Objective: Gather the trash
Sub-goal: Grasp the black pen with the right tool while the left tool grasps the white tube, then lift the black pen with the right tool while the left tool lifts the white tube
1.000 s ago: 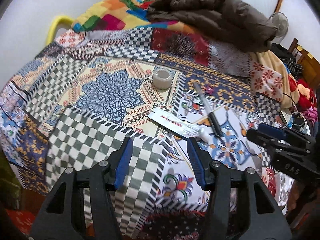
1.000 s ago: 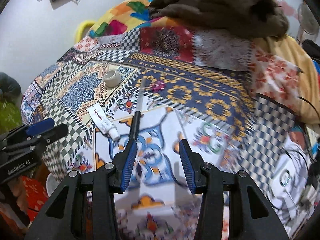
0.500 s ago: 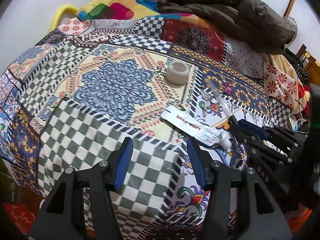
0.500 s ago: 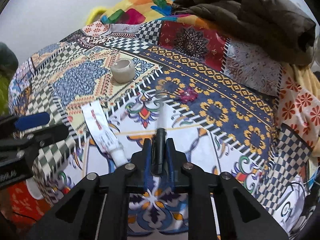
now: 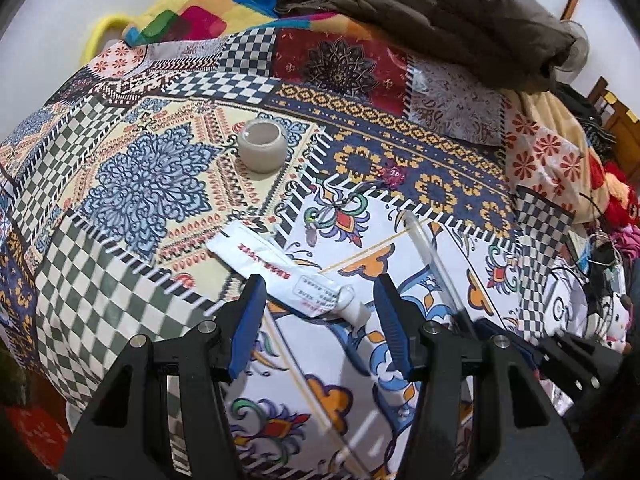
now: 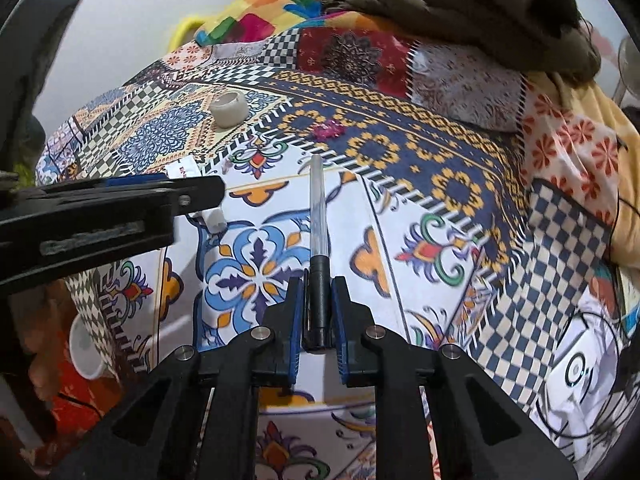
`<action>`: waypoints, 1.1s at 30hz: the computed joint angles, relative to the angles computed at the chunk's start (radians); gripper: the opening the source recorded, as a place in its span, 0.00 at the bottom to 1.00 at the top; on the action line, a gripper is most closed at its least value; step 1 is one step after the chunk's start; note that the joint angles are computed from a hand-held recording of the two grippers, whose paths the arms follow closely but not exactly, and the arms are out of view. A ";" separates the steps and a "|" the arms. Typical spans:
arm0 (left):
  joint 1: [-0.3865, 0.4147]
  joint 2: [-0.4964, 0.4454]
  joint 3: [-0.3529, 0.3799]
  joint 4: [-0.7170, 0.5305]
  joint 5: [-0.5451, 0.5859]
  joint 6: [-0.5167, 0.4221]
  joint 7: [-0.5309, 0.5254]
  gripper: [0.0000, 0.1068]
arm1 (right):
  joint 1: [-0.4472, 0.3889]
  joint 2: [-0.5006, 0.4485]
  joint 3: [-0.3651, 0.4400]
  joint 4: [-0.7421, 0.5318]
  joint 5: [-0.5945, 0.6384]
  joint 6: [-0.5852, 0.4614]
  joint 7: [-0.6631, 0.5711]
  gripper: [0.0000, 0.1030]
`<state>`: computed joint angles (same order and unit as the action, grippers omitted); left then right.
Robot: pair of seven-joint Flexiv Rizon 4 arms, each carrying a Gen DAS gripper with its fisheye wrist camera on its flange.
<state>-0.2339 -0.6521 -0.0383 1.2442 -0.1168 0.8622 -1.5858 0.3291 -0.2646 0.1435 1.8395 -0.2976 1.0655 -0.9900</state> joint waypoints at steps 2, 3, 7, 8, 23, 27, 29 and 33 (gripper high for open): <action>-0.026 -0.011 0.037 -0.021 0.041 -0.020 -0.048 0.52 | -0.001 0.003 0.002 0.004 0.007 0.003 0.006 0.13; -0.024 -0.010 0.036 -0.011 0.045 -0.009 -0.055 0.53 | 0.000 0.003 0.001 0.004 0.008 0.003 0.009 0.13; -0.019 0.014 0.055 0.040 0.070 0.028 -0.106 0.53 | 0.001 0.000 0.000 0.004 0.008 0.012 0.022 0.13; -0.017 0.022 0.060 0.055 0.078 0.038 -0.116 0.53 | 0.000 0.000 0.000 0.006 0.010 0.016 0.026 0.13; 0.091 0.090 -0.026 0.190 -0.004 0.099 0.023 0.15 | -0.002 0.016 0.021 0.006 0.073 0.007 0.046 0.13; 0.096 0.119 -0.037 0.225 -0.062 0.132 0.078 0.15 | 0.006 0.037 0.016 0.018 0.055 0.009 0.071 0.13; 0.097 0.140 -0.043 0.241 -0.086 0.145 0.100 0.15 | 0.008 0.046 0.015 0.020 0.047 0.007 0.083 0.13; 0.097 0.195 -0.049 0.278 -0.121 0.178 0.134 0.15 | 0.012 0.065 0.015 0.013 0.028 -0.007 0.102 0.13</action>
